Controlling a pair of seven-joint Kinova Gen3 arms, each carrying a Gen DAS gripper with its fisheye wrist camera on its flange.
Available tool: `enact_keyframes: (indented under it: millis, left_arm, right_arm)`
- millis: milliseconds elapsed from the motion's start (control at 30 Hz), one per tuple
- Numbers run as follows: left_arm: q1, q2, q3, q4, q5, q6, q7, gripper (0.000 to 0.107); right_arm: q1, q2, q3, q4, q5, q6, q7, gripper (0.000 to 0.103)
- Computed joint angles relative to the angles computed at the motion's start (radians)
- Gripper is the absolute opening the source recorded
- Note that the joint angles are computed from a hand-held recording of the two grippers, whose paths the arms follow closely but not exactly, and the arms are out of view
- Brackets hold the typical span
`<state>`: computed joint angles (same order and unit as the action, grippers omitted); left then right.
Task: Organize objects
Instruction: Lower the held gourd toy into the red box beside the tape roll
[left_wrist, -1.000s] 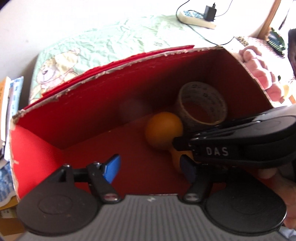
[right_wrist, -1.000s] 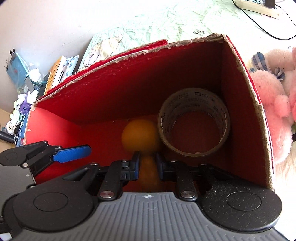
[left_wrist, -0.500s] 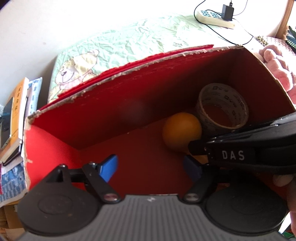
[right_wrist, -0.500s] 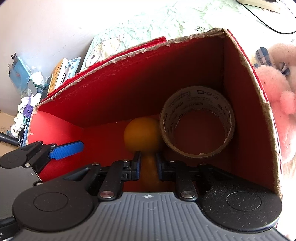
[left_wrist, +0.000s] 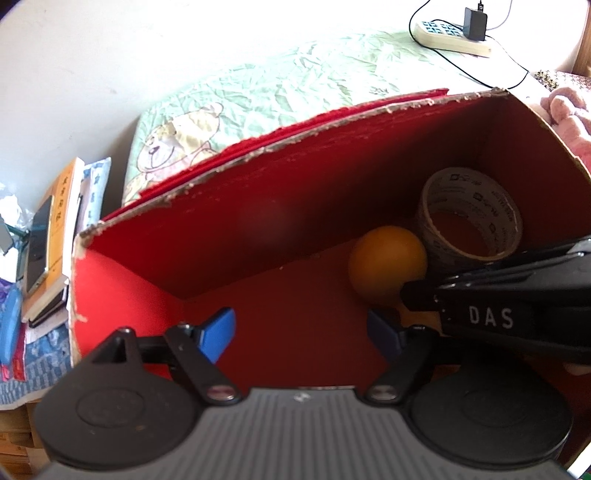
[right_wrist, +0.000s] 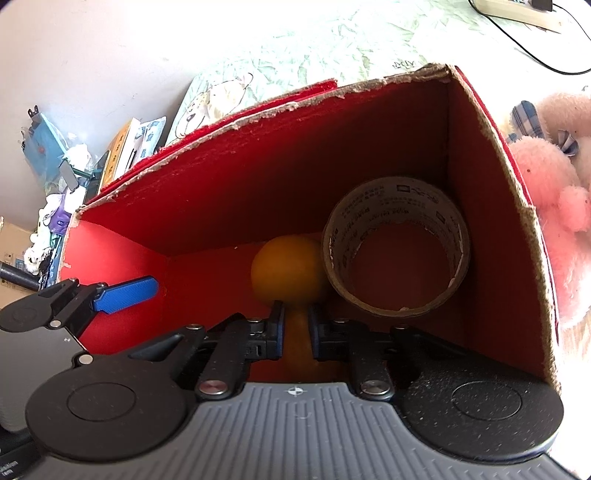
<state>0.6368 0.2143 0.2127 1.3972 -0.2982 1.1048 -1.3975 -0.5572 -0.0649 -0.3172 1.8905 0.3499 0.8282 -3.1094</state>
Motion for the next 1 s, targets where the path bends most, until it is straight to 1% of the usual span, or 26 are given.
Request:
enact_keyframes:
  millis: [167,300,433,533,633,1000]
  left_arm:
    - [0.019,-0.002,-0.003,0.006,-0.038,0.001,0.036,0.080]
    - [0.025,-0.008,-0.002,0.016,-0.055,-0.006,0.052,0.079]
    - [0.038,-0.016,0.000,0.032,-0.094,-0.016,0.084,0.079]
    - [0.044,-0.010,0.001,0.027,-0.111,-0.005,0.100,0.079]
    - [0.043,-0.008,0.001,0.025,-0.113,-0.003,0.105,0.080]
    - [0.034,-0.012,0.001,0.031,-0.107,-0.014,0.089,0.081]
  right_arm:
    - [-0.006,0.006,-0.006,-0.001,0.025,0.001,-0.020,0.018]
    - [-0.010,0.007,-0.003,-0.002,0.028,0.001,-0.022,0.018]
    - [-0.011,0.003,-0.003,0.003,0.032,0.000,-0.027,0.018]
    - [-0.011,0.009,-0.003,0.002,0.039,-0.005,-0.035,0.018]
    - [-0.014,0.014,-0.003,-0.002,0.046,0.000,-0.042,0.017]
    - [-0.010,-0.009,-0.009,0.029,0.062,-0.039,-0.051,0.018]
